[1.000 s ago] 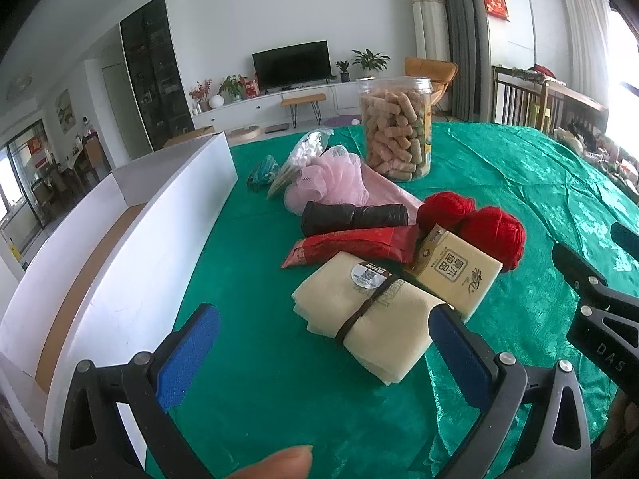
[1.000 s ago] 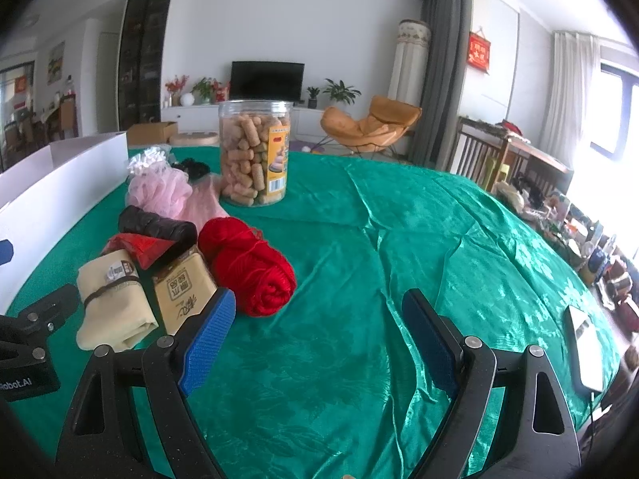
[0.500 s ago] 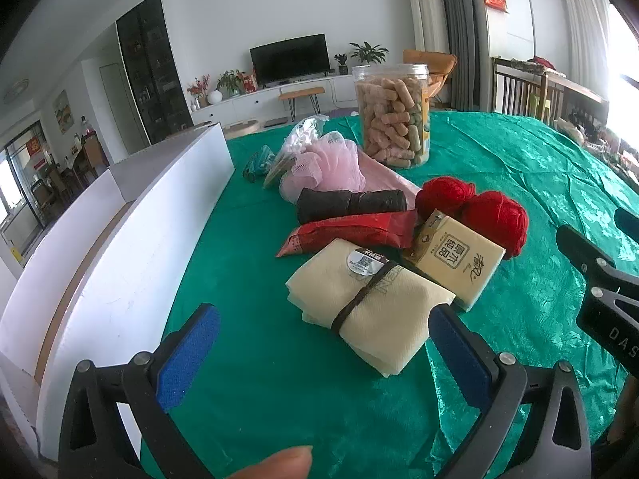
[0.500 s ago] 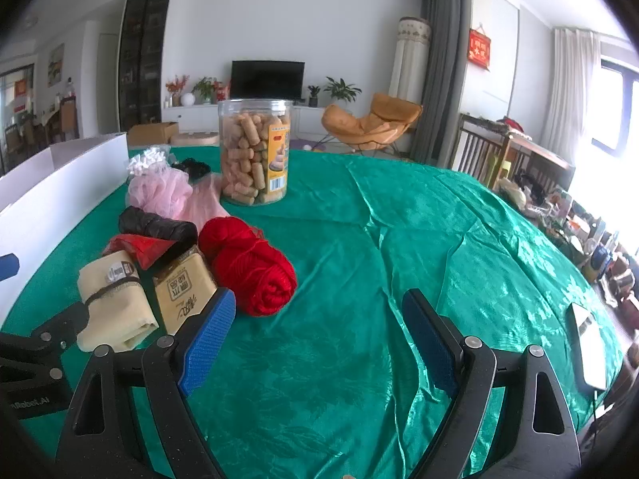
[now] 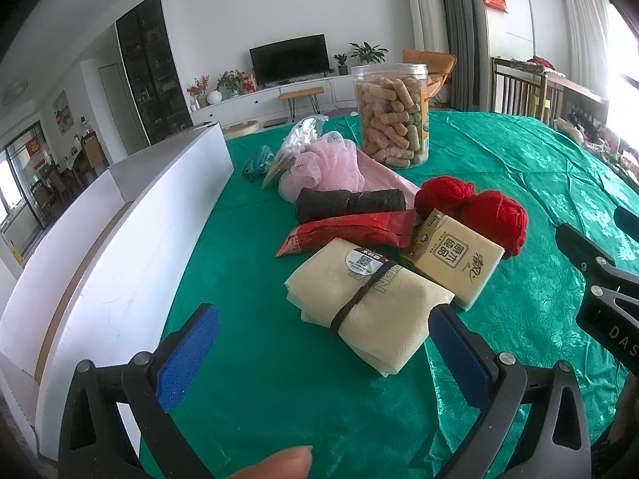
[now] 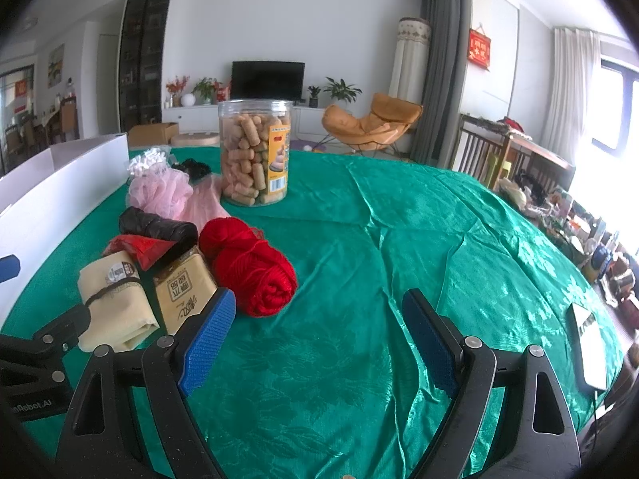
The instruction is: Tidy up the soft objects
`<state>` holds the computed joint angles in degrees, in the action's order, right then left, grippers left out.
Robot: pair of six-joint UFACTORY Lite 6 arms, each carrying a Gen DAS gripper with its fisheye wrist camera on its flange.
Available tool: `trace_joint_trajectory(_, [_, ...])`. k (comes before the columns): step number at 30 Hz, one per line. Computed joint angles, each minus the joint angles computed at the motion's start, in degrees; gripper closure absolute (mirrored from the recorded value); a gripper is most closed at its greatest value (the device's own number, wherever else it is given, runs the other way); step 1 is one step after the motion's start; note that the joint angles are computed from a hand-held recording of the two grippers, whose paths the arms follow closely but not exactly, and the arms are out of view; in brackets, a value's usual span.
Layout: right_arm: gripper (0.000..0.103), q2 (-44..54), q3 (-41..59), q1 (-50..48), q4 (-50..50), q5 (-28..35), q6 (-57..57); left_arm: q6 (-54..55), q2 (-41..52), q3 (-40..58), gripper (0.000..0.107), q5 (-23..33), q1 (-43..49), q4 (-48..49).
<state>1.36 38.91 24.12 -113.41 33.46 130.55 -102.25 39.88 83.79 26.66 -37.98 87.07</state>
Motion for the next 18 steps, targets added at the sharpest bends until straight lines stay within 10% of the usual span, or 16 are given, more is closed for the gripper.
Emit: trace_joint_trajectory(18, [0.015, 1.3, 0.6, 0.8, 0.0, 0.5, 0.7, -0.6, 0.2, -0.4, 0.004, -0.2, 0.5, 0.4])
